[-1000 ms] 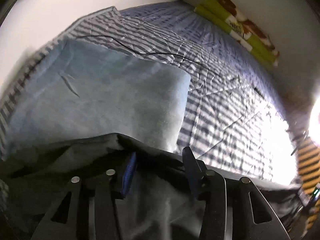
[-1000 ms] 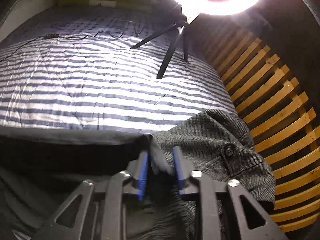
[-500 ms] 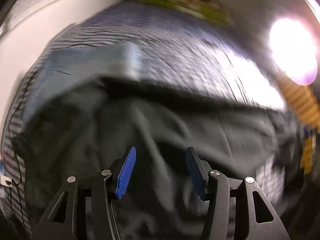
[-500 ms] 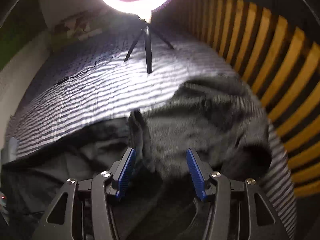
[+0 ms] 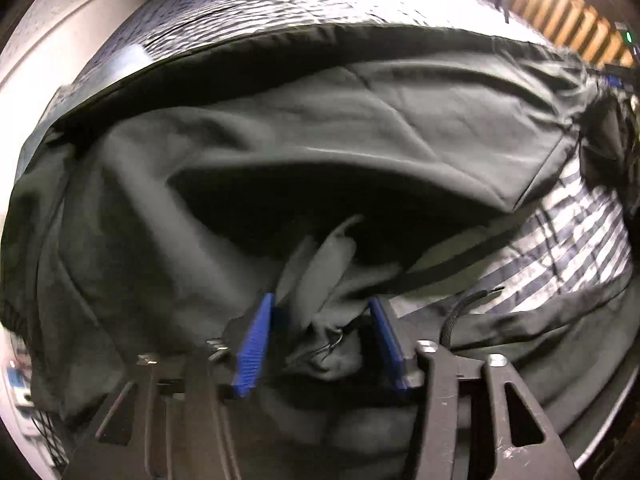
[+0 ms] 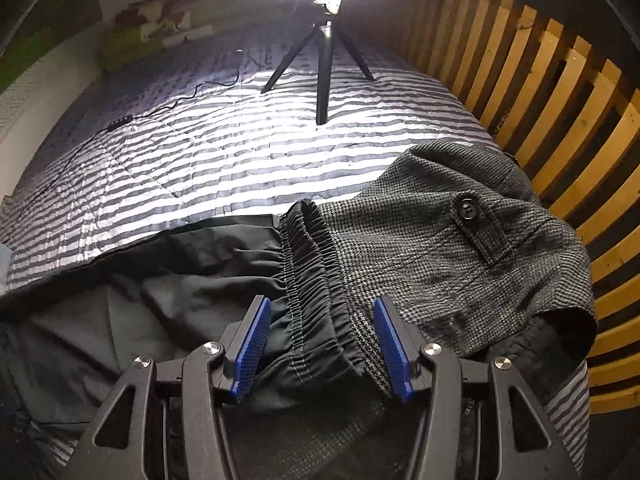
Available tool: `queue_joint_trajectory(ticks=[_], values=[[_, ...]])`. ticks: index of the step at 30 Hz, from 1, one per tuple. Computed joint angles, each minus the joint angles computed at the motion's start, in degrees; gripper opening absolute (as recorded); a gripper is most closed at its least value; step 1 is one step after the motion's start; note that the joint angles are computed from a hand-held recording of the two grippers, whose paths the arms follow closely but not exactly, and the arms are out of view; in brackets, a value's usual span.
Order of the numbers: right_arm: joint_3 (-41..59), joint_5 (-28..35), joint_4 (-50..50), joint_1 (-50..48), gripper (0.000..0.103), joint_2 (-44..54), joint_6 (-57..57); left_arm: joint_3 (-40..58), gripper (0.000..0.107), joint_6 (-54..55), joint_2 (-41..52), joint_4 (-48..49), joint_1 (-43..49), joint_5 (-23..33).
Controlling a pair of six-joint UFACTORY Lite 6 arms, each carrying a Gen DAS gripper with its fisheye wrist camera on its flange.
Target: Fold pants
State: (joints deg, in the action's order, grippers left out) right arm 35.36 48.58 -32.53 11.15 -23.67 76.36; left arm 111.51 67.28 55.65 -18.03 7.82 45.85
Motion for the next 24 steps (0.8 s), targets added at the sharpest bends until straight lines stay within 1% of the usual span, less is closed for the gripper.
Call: queue_joint_trajectory(ticks=[1, 2, 3, 4, 5, 8, 11, 13, 14, 15, 16, 17, 18, 19, 20, 21, 22, 23, 24], values=[[-0.22, -0.74, 0.28, -0.11, 0.049, 0.07, -0.6, -4.11, 0.016, 0.77, -2.06, 1.29, -0.48, -3.85], [-0.24, -0.38, 0.1, 0.48, 0.044, -0.14, -0.76, -8.48, 0.013, 2.77, -4.44, 0.73, -0.53, -7.35], [-0.11, 0.49, -0.59, 1.22, 0.037, -0.14, -0.84, -11.27, 0.009, 5.26, -6.27, -0.51, -0.04, -8.89], [0.02, 1.35, -0.88, 1.48, 0.022, -0.29, -1.0, -12.81, 0.008, 6.53, -7.35, -1.16, 0.38, -9.43], [-0.37, 1.72, -0.91, 1.41, 0.013, -1.49, -1.33, -13.39, 0.008, 7.67, -8.19, -1.68, 1.21, -9.14], [-3.24, 0.75, 1.29, -0.66, 0.008, -9.36, -3.89, -15.19, 0.007, 10.32, -10.65, -2.78, 3.86, -8.93], [-5.59, 2.79, 1.75, 0.72, 0.007, -16.05, -4.66, -16.76, 0.007, 13.63, -13.06, -3.87, 6.77, -8.27], [-9.12, 3.14, 2.42, 1.7, 0.006, -25.04, -4.81, -18.13, 0.007, 16.92, -14.73, -5.23, 8.75, -6.58], [-10.79, 3.34, 2.23, 2.47, 0.006, -29.92, -3.47, -20.4, 0.007, 18.22, -16.11, -5.86, 9.1, -7.34], [-11.37, 4.69, 1.79, 3.13, 0.006, -32.39, -1.7, -20.27, 0.007, 18.67, -16.13, -5.3, 9.86, -6.73], [-12.16, 6.22, 2.09, 3.01, 0.006, -32.47, -2.33, -21.15, 0.007, 19.03, -16.18, -3.84, 10.3, -6.88], [-12.81, 7.38, 3.55, 2.12, 0.006, -30.15, -5.36, -20.53, 0.007, 17.39, -15.57, -2.03, 9.12, -7.28], [-12.77, 8.52, 4.53, 1.8, 0.006, -28.64, -6.97, -21.0, 0.012, 16.68, -15.58, -0.07, 8.92, -7.63], [-12.9, 9.47, 4.55, 2.3, 0.006, -29.53, -6.3, -21.21, 0.015, 15.99, -15.63, 1.2, 8.81, -7.37], [-13.1, 10.92, 3.82, 3.72, 0.007, -32.23, -3.92, -21.13, 0.019, 16.33, -15.88, 0.22, 9.12, -7.2], [-12.6, 12.14, 3.02, 5.09, 0.009, -33.18, -1.79, -20.46, 0.026, 16.77, -16.01, -1.19, 9.48, -6.18], [-11.9, 12.9, 2.77, 6.28, 0.018, -33.69, -0.56, -18.61, 0.03, 16.87, -15.56, -2.41, 9.9, -3.47], [-11.37, 12.47, 2.9, 6.55, 0.034, -33.15, -0.32, -16.58, 0.04, 16.46, -14.93, -3.44, 10.23, -0.75], [-10.62, 11.85, 2.8, 7.69, 0.041, -31.35, 0.65, -14.72, 0.044, 16.16, -14.28, -4.24, 10.48, 1.27]])
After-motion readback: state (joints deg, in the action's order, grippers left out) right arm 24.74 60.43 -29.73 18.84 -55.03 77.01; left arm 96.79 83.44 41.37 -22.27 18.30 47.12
